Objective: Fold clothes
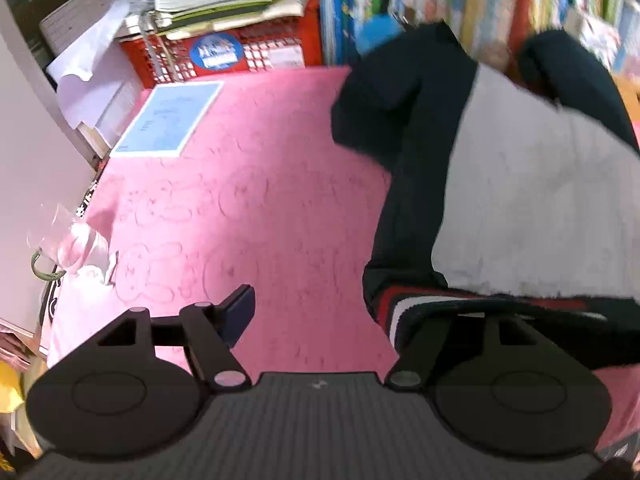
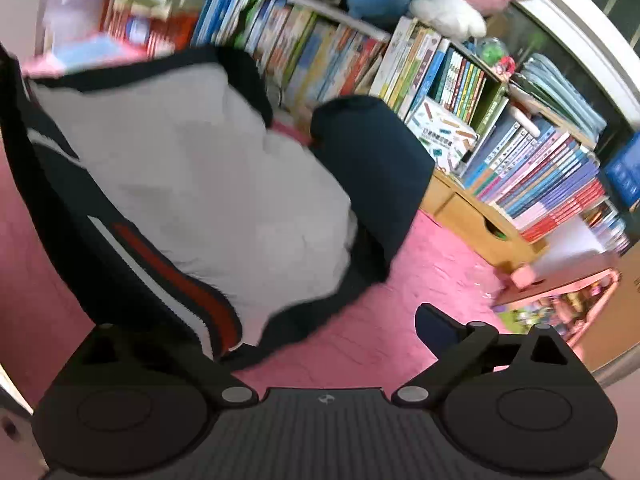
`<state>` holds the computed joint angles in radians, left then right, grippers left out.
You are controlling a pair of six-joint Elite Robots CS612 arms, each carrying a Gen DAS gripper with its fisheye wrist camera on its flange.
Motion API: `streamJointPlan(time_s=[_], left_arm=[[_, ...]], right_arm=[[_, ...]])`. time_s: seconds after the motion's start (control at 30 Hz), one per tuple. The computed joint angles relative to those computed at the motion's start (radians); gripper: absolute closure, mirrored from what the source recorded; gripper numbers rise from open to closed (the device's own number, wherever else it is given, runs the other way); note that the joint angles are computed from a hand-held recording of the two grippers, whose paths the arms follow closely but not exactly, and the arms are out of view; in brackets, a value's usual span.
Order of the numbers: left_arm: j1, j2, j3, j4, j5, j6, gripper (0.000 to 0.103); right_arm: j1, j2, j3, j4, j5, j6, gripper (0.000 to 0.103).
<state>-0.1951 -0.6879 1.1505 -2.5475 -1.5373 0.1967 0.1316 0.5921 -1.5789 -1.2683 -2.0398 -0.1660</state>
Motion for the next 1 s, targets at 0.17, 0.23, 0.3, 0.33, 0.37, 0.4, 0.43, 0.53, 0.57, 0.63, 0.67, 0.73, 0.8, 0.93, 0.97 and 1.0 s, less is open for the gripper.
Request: streamJointPlan(time_s=[0.17, 0.23, 0.3, 0.33, 0.37, 0.4, 0.43, 0.53, 0.57, 0.63, 0.67, 0.73, 0.8, 0.93, 0.97, 1.0], left_arm=[[-0.004, -0.004, 0.004, 0.078, 0.003, -0.031, 0.034], [-0.003, -0.005, 0.006, 0.091, 0.005, -0.045, 0.034], [-0.003, -0.008, 0.014, 0.089, 0.007, -0.042, 0.034], [-0.003, -0.010, 0.019, 0.086, 0.009, -0.039, 0.034], [-0.002, -0.011, 0.021, 0.083, 0.006, -0.034, 0.034], [-0.001, -0.012, 0.024, 0.079, 0.003, -0.029, 0.034], [0.000, -0.014, 0.027, 0.075, 0.000, -0.024, 0.033], [0.005, -0.021, 0.041, 0.053, -0.016, 0.007, 0.025], [0.007, -0.025, 0.050, 0.037, -0.025, 0.027, 0.021], [0.008, -0.038, 0.076, 0.010, -0.037, 0.096, 0.018], [0.008, -0.044, 0.089, 0.002, -0.043, 0.135, 0.016], [0.008, -0.056, 0.117, -0.008, -0.052, 0.209, 0.015], [0.005, -0.062, 0.132, 0.006, -0.056, 0.242, 0.015], [-0.001, -0.059, 0.133, 0.073, -0.053, 0.230, 0.015], [-0.001, -0.057, 0.131, 0.086, -0.052, 0.228, 0.015], [-0.001, -0.055, 0.129, 0.100, -0.052, 0.227, 0.015]], right_arm=[[0.001, -0.008, -0.007, 0.053, 0.029, -0.003, 0.005], [-0.003, -0.006, -0.016, 0.057, 0.067, -0.009, 0.005], [-0.001, -0.006, -0.016, 0.052, 0.067, -0.016, 0.005], [0.000, -0.007, -0.014, 0.052, 0.063, -0.014, 0.005], [0.000, -0.006, -0.013, 0.051, 0.062, -0.007, 0.005], [-0.001, -0.005, -0.014, 0.048, 0.062, 0.003, 0.005], [-0.002, -0.005, -0.016, 0.048, 0.063, 0.015, 0.005], [-0.005, 0.000, -0.023, 0.019, 0.042, 0.029, 0.005], [-0.006, 0.002, -0.029, 0.010, 0.032, 0.018, 0.005], [-0.008, 0.008, -0.043, -0.006, 0.017, -0.020, 0.003], [-0.009, 0.011, -0.051, -0.007, 0.010, -0.047, 0.002], [-0.012, 0.019, -0.068, -0.002, 0.009, -0.115, 0.001], [-0.015, 0.029, -0.085, 0.013, 0.013, -0.193, 0.001], [-0.017, 0.041, -0.103, 0.071, 0.032, -0.308, 0.001], [-0.018, 0.042, -0.105, 0.092, 0.038, -0.319, 0.001], [-0.018, 0.043, -0.106, 0.108, 0.043, -0.325, 0.001]])
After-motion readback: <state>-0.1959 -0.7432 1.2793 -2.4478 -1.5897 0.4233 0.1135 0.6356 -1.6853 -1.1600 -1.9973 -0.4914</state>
